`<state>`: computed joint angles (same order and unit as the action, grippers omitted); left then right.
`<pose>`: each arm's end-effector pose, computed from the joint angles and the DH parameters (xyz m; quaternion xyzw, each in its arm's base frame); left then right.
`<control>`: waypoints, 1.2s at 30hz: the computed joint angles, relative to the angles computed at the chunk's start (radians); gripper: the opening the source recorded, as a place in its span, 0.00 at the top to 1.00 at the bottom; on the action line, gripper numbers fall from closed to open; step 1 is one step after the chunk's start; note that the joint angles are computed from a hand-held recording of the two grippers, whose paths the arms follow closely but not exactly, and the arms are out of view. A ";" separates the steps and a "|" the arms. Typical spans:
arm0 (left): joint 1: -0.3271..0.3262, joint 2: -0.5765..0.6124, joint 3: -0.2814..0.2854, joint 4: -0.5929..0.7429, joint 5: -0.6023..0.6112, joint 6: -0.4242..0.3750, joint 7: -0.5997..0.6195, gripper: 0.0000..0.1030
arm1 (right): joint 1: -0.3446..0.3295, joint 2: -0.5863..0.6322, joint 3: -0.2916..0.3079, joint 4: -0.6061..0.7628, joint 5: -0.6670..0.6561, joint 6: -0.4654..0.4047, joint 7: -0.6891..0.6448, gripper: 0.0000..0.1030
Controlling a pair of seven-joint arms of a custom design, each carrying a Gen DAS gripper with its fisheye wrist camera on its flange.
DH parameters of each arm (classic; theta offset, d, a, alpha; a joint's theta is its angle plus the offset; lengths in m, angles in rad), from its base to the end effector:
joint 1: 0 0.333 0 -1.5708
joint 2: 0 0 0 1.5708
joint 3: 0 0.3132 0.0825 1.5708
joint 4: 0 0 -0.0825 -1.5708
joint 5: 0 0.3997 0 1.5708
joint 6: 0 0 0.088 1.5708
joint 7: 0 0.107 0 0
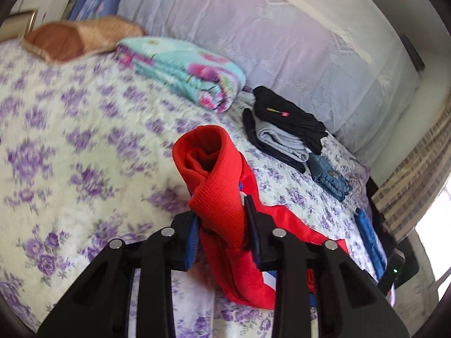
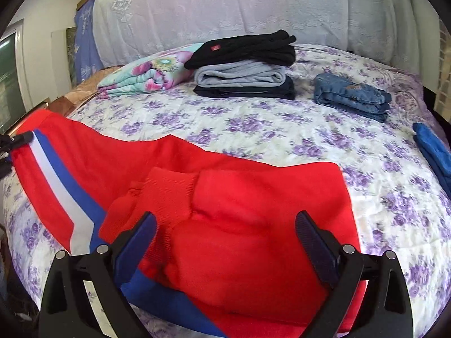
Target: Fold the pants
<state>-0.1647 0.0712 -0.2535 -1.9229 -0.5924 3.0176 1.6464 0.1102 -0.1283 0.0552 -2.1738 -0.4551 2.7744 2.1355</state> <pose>0.5983 -0.2158 0.5592 -0.6318 0.5914 -0.4861 0.1214 0.5588 0.1138 0.5195 -0.6437 0.6647 -0.2820 0.2535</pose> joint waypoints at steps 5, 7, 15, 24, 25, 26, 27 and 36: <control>-0.062 -0.003 0.035 0.009 0.341 0.054 -0.189 0.75 | 0.025 0.004 -0.030 -0.007 0.138 0.032 -0.102 0.04; -0.083 0.007 0.043 0.030 0.459 0.056 -0.251 0.76 | 0.028 -0.041 -0.052 -0.074 0.237 0.138 -0.130 0.04; -0.137 0.121 -0.037 0.187 0.588 0.038 -0.169 0.78 | -0.236 -0.224 0.042 -0.262 0.198 0.244 0.118 0.04; -0.362 0.315 0.010 0.388 0.785 -0.033 -0.117 0.79 | -0.170 -0.248 -0.092 -0.397 0.384 0.412 0.116 0.04; -0.403 0.333 0.042 0.401 0.827 -0.043 -0.141 0.79 | -0.161 -0.247 -0.101 -0.404 0.405 0.431 0.109 0.04; -0.436 0.352 0.068 0.413 0.867 -0.055 -0.161 0.78 | -0.153 -0.248 -0.110 -0.411 0.424 0.447 0.100 0.04; -0.465 0.369 0.093 0.425 0.905 -0.070 -0.183 0.77 | -0.156 -0.250 -0.108 -0.420 0.441 0.469 0.097 0.04; -0.489 0.281 0.136 0.248 1.033 0.080 -0.242 0.08 | -0.122 -0.246 -0.135 -0.424 0.539 0.484 0.008 0.04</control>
